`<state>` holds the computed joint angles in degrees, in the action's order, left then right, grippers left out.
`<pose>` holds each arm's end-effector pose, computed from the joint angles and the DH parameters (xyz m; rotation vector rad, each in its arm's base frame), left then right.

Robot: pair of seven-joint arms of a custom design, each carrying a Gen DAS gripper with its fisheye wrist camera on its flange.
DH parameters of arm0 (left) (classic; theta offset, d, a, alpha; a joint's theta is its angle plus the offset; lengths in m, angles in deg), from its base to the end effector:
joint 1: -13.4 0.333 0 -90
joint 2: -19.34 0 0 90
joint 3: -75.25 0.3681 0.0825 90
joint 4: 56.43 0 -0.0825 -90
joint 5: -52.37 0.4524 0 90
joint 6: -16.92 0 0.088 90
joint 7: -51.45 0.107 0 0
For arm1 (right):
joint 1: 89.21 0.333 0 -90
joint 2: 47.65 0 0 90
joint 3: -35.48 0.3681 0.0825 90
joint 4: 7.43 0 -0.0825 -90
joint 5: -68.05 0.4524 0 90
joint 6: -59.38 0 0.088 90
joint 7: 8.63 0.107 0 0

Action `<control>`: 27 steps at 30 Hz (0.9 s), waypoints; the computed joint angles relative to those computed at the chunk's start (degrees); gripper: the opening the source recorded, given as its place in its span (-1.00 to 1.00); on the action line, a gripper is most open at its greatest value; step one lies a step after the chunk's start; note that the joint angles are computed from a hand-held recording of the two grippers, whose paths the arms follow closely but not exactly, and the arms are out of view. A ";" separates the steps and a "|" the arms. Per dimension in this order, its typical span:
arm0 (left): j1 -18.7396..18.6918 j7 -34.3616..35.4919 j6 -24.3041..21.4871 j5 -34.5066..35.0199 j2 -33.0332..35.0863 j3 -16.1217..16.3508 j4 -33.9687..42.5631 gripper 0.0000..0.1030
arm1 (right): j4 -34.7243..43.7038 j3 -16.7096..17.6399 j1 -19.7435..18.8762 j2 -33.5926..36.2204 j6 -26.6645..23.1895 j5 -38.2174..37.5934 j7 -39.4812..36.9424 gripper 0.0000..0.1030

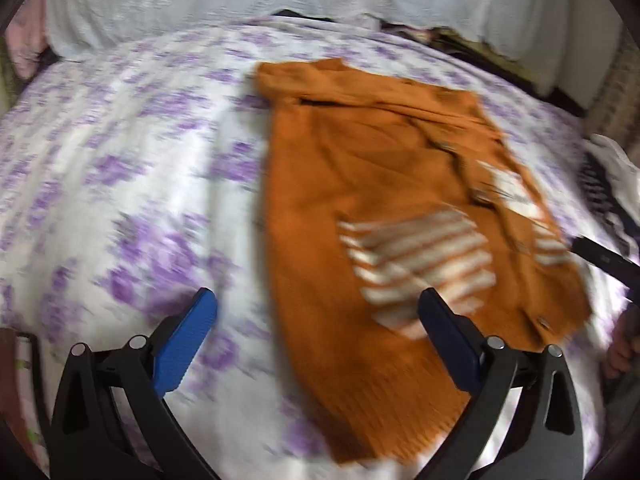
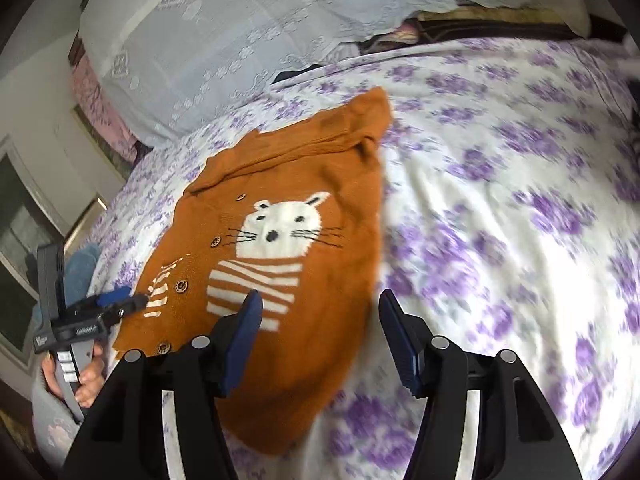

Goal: Fold small clothes

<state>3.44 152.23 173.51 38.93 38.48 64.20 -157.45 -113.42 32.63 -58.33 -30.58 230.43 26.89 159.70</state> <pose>0.7223 -0.2503 0.4666 -1.5968 2.2552 -0.8965 0.6297 0.3916 0.4618 -1.4417 1.7717 -0.3565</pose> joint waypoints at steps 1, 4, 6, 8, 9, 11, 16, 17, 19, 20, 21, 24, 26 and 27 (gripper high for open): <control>1.68 3.54 -0.51 -2.96 -0.34 -2.12 -0.47 0.91 | -0.65 -0.17 -0.04 -0.28 0.78 0.09 0.65 0.18; 1.03 5.28 -0.66 -3.27 -0.60 -1.97 -0.89 0.91 | -1.61 0.27 -0.67 -0.48 2.18 1.50 0.68 0.18; 0.65 4.68 -2.09 -3.23 0.11 -1.52 0.16 0.91 | -1.60 0.28 -0.54 -0.37 2.09 2.21 0.41 0.18; 1.60 5.95 -2.86 -5.63 0.54 -2.39 0.90 0.91 | -1.85 1.20 -1.22 -0.37 2.43 3.74 -1.13 0.18; 1.99 6.63 -3.25 -6.71 0.72 -2.71 1.25 0.91 | -2.11 2.61 -2.30 -0.32 2.72 5.65 -3.13 0.18; 2.36 7.54 -4.41 -8.08 1.56 -2.95 2.57 0.91 | -2.56 3.69 -2.93 -0.40 2.79 8.08 -5.63 0.18; 3.49 11.30 -5.64 -12.03 2.46 -4.08 3.97 0.84 | -3.55 7.00 -4.86 -0.41 3.90 14.46 -13.01 0.17; 3.82 12.37 -6.13 -13.15 2.81 -4.52 4.51 0.75 | -2.99 8.66 -6.15 0.09 3.56 16.62 -15.82 0.17; 3.96 13.52 -7.18 -14.60 3.76 -4.84 5.95 0.59 | -1.20 13.15 -9.61 1.83 3.42 21.75 -22.82 0.10; 3.86 13.58 -7.32 -14.99 3.97 -4.75 6.27 0.41 | -0.10 13.95 -10.04 2.76 3.29 23.00 -24.89 -0.03; 4.01 13.90 -7.58 -15.74 4.18 -4.89 6.60 0.17 | 0.02 12.88 -8.98 2.82 3.60 23.22 -24.98 -0.10; 6.26 17.21 -9.59 -21.15 4.05 -6.62 6.47 -0.46 | -2.10 13.36 -9.55 2.25 8.27 26.78 -26.53 -0.58; 6.60 18.58 -10.25 -23.39 3.70 -6.73 6.06 -0.64 | -3.58 15.63 -11.66 1.88 10.90 29.43 -28.15 -0.68; 6.45 19.08 -10.05 -23.94 3.40 -6.57 5.66 -0.64 | -3.81 17.33 -13.13 1.89 10.88 30.36 -29.29 -0.68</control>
<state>9.89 171.32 163.46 15.00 41.88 57.63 -151.79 -117.22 49.96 -71.46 -28.69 241.31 57.25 130.41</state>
